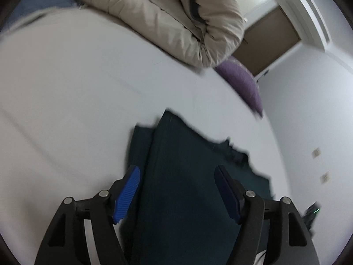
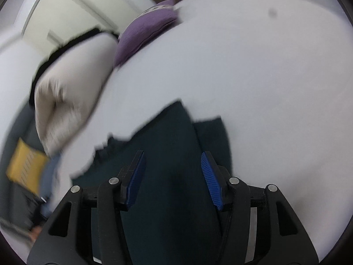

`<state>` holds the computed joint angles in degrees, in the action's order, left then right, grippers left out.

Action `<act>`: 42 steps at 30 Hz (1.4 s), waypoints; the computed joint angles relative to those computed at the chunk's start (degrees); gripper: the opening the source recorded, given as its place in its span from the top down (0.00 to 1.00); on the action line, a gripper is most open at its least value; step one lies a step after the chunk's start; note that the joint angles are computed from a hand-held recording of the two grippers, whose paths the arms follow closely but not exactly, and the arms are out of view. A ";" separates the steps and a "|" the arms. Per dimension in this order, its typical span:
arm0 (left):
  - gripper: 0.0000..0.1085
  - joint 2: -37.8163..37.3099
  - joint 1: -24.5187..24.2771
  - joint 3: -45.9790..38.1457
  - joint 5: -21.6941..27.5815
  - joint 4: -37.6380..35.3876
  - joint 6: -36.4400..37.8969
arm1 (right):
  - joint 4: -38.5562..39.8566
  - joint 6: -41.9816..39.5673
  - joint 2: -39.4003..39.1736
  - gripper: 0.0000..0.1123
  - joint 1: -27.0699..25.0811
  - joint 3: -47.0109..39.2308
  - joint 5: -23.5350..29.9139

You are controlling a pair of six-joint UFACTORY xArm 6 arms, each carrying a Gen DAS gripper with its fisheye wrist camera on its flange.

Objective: Fold small clothes

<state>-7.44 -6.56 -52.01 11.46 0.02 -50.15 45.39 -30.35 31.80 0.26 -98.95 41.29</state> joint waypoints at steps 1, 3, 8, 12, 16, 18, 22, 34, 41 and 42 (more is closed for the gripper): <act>0.35 -0.62 -0.38 0.78 0.42 3.95 -3.06 | -0.93 -2.22 -1.77 0.54 0.77 3.04 -2.19; 0.38 -1.43 -1.41 1.78 2.69 10.27 -7.99 | -1.85 -5.49 -3.97 0.54 1.04 7.07 -3.97; 0.55 -1.10 -2.46 3.05 6.67 17.79 -14.28 | -8.54 -8.48 -8.12 0.57 3.68 15.89 -11.60; 0.60 -2.47 -1.83 5.49 5.60 17.83 -14.80 | -1.53 -14.77 -14.04 0.57 5.07 22.04 -14.39; 0.62 -1.98 -2.70 4.31 8.50 23.77 -17.07 | -7.25 -11.13 -14.21 0.57 5.36 24.72 -12.65; 0.62 -2.12 -3.12 4.30 9.47 25.78 -17.80 | -4.21 -13.96 -14.59 0.57 5.76 26.44 -14.04; 0.66 -3.25 -3.07 5.29 9.74 25.16 -17.28 | -0.72 -14.11 -17.37 0.57 5.15 28.42 -14.08; 0.69 14.95 -13.44 -23.72 28.17 38.53 -15.18 | 25.16 -16.26 -11.26 0.56 6.16 17.15 16.35; 0.57 20.34 -12.06 -26.18 29.18 39.72 -14.16 | 28.55 -9.41 2.88 0.72 6.66 4.85 19.49; 0.57 19.54 -11.57 -24.83 27.71 39.80 -14.15 | 30.62 -10.75 2.97 0.72 5.28 5.13 19.29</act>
